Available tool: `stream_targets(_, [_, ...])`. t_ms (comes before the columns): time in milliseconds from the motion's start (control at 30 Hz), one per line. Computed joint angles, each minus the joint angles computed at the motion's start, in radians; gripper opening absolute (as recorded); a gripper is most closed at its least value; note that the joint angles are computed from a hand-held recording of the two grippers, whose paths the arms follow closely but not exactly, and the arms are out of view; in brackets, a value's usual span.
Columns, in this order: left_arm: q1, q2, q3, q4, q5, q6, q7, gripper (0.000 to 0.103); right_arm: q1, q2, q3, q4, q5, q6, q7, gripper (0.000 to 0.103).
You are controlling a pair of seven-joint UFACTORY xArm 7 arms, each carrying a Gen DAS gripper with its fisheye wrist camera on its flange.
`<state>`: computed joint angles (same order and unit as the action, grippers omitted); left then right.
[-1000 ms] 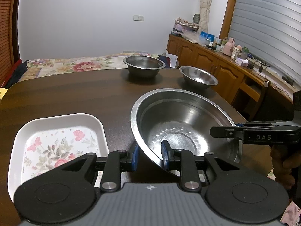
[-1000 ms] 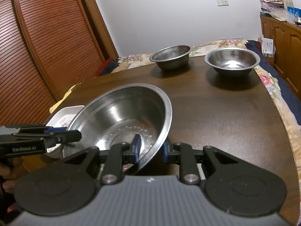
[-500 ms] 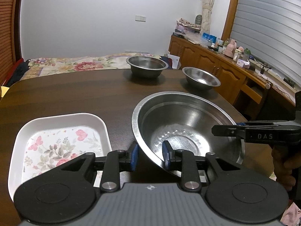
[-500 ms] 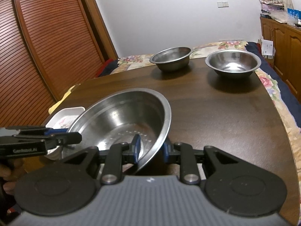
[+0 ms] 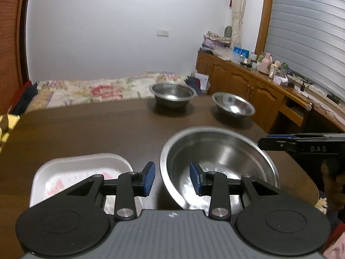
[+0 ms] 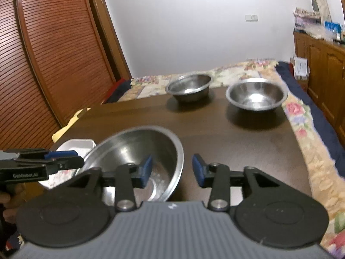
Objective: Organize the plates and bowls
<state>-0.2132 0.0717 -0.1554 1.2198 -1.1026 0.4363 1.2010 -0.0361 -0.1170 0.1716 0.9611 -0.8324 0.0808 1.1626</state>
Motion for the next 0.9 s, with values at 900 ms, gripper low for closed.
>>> stream_targets(900, [0.025, 0.077, -0.040, 0.213, -0.020, -0.020, 0.034, 0.068, 0.004, -0.002, -0.006, 0.169, -0.161, 0.059, -0.003, 0.050])
